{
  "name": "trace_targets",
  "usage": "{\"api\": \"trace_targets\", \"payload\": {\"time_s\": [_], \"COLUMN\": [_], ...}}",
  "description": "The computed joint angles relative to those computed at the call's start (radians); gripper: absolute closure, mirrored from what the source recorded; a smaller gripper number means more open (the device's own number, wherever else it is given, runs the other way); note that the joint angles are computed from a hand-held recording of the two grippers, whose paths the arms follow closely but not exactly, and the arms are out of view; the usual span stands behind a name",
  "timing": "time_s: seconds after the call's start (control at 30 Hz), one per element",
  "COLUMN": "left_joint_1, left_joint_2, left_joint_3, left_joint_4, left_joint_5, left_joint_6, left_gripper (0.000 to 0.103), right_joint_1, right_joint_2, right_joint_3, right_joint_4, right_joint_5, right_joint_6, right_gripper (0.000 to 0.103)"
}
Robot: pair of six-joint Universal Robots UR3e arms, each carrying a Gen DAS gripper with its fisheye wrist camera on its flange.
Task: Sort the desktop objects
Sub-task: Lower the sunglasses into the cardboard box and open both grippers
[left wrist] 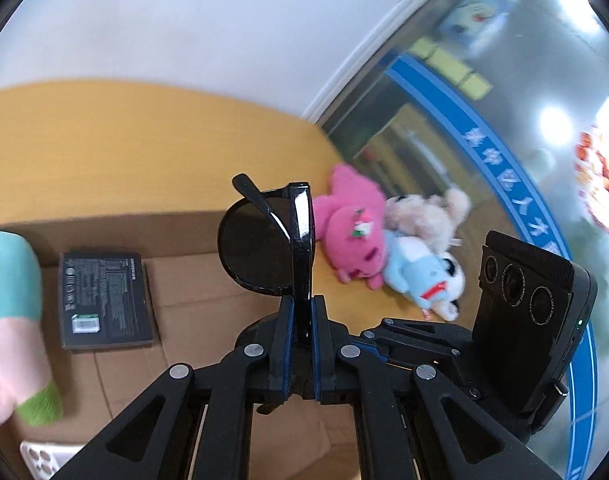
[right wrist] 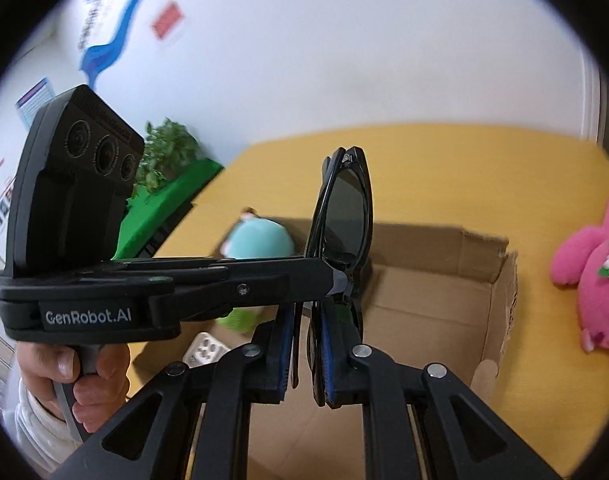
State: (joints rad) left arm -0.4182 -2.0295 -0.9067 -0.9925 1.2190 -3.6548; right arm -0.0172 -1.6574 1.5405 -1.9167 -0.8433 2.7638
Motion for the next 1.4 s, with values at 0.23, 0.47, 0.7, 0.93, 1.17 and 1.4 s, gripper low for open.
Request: {"api": "trace_targets", "payload": {"time_s": [0.23,0.47,0.7,0.93,1.17,1.4], "left_joint_1": [0.074,0.078,0.071,0.059,-0.118,-0.525], "left_joint_2": [-0.359,-0.601,-0.689,-0.426,0.137,0.360], "left_joint_3": [0.266,0.501,0.650,0.337,-0.222,-0.454], "left_joint_4": [-0.101,-0.183,-0.265,-0.171,0.105,0.217], "left_joint_5": [-0.135,-0.186,-0.189,-0.077,0.455,1.113], "left_joint_6": [-0.031,-0.093,-0.117,-0.053,0.044,-0.020], "left_gripper": [0.099,0.098,0.097,0.078,0.039,0.001], "right_joint_1": [-0.009,0.006,0.043,0.078,0.093,0.201], "right_joint_2": [0.335,0.509,0.518,0.429,0.014,-0.378], "right_joint_3": [-0.125,-0.221,-0.210,-0.124,0.193,0.548], "right_joint_4": [-0.007,0.025,-0.030,-0.097,-0.341,-0.616], "right_joint_5": [-0.060,-0.165,-0.257,-0.306,-0.444,-0.590], "right_joint_6": [0.048,0.084,0.124,0.170,0.164,0.268], "right_gripper": [0.091,0.091,0.091,0.069,0.026,0.021]}}
